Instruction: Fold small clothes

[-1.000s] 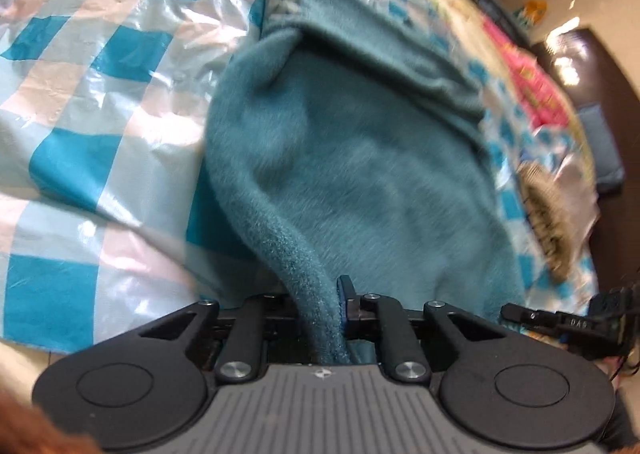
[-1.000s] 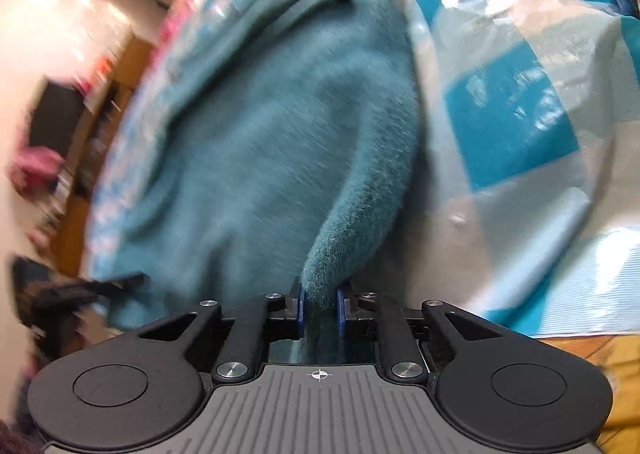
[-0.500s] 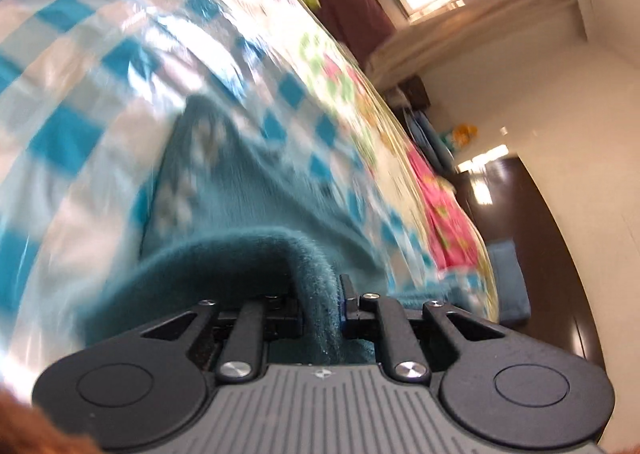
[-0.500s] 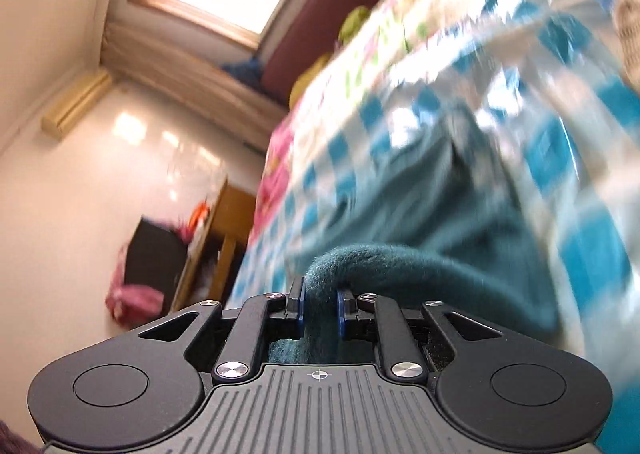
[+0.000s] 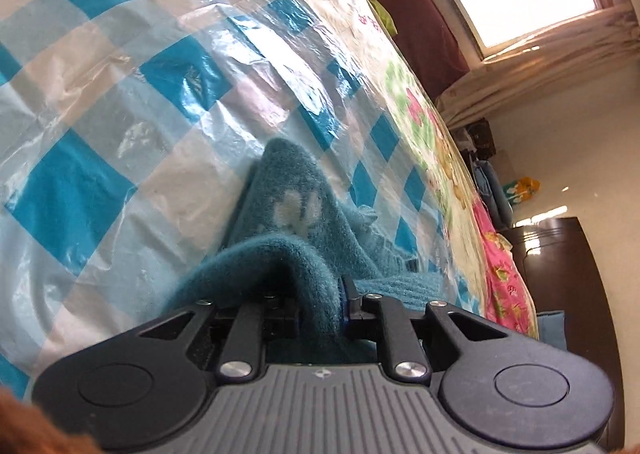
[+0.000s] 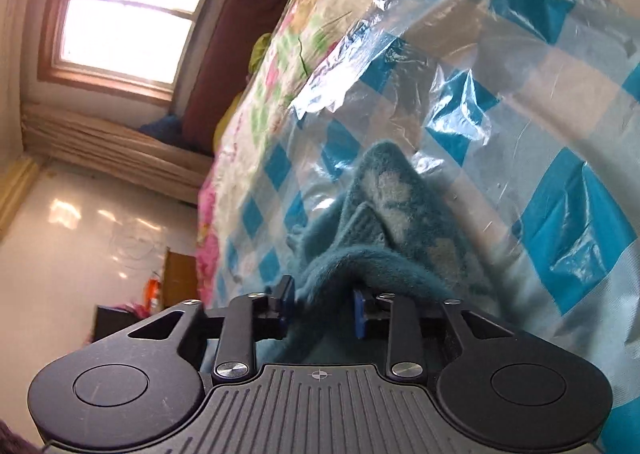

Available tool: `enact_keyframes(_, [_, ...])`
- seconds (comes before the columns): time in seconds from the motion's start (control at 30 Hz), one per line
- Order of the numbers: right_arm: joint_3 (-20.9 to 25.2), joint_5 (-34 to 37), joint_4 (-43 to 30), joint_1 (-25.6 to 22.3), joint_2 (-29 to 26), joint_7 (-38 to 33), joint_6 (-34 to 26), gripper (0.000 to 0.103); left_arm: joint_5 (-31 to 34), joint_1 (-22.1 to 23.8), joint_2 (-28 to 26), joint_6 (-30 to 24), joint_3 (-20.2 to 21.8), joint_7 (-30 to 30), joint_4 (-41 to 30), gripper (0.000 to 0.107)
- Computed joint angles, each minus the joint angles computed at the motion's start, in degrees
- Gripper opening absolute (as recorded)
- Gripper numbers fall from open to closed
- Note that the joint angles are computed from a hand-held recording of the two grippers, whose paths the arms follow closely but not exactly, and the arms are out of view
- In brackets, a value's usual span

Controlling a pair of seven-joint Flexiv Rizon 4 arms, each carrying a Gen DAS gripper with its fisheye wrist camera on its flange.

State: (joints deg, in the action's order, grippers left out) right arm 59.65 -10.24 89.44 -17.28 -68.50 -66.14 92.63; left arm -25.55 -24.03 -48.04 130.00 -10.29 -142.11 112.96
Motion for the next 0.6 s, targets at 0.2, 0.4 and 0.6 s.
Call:
enact_keyframes(0.2, [2.5,-1.8,1.4,-1.7,-0.7,-1.4,1.6,0.046,-2.6,-1.7,0.7,2.3,0.8,0.1,0.2,0.031])
enact_keyframes(0.4, [-2.1,-5.4,3.2,0.3,2.8,0.2,7.5,0.051,-16.4,-9.3,1.2,2.5,5.0,7.5,-0.9,0.032])
enact_keyframes(0.6, [-18.9,-7.5,6.6,9.1,12.6,2.7,9.9,0.051,-18.1,-7.3,0.5,3.0,2.4,8.8,-1.4,0.033])
